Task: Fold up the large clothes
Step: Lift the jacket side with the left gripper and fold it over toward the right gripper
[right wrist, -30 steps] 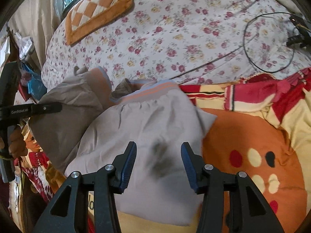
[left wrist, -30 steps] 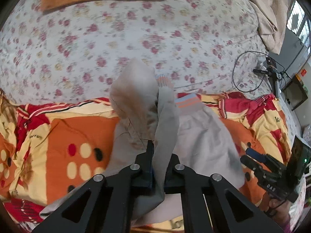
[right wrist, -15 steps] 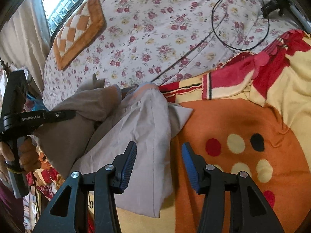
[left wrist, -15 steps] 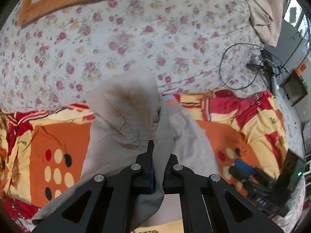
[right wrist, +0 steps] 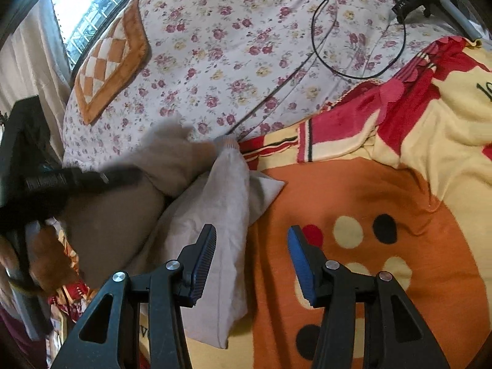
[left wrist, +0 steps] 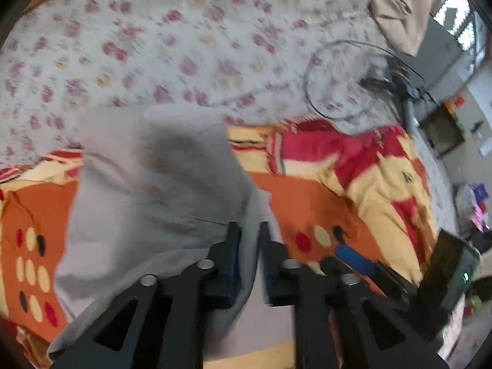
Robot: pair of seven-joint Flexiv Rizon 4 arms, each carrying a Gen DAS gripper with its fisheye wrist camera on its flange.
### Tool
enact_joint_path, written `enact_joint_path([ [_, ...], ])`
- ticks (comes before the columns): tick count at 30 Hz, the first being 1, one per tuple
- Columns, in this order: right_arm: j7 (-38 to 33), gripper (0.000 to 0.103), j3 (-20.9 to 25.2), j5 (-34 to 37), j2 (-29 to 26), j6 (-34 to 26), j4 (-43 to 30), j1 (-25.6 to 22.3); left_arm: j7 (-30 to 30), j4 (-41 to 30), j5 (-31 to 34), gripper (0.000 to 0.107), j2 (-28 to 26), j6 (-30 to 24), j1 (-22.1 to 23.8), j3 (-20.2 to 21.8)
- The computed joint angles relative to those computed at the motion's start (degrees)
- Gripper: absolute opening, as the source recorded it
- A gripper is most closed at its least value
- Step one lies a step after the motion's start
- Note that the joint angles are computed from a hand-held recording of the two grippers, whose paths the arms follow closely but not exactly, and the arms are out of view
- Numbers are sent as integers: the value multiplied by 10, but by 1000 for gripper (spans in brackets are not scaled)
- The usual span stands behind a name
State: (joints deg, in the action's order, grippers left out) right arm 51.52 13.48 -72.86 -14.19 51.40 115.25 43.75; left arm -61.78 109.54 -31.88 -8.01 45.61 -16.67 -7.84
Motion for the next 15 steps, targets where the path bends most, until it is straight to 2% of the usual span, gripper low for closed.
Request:
enact_joint_path([
  [2,14,51,-1,-4,2,3,5,-1,25,3,-33,50,11,-27,6,-1],
  [5,26,55,0,-9,4,0,7,-2,74,0,-43,68,36,-55,14,10],
  [7,44,61,-4,-27,3,13,7,-6,98,6,-32,71,57,-55,20,22],
  [9,94,62,-14,-79,0,42,4,-12,108,11,-18,72,70,-56,31,37],
  [11,128,64,-20,-122,-8,71,-9,-21,107,31,-2,72,82,-27,38,49],
  [13,135,68,-22,-147,-17,92,-28,-28,103,53,16,72,91,6,46,58],
  [15,126,72,-28,-166,-34,117,-58,-34,114,69,-2,71,91,15,54,64],
])
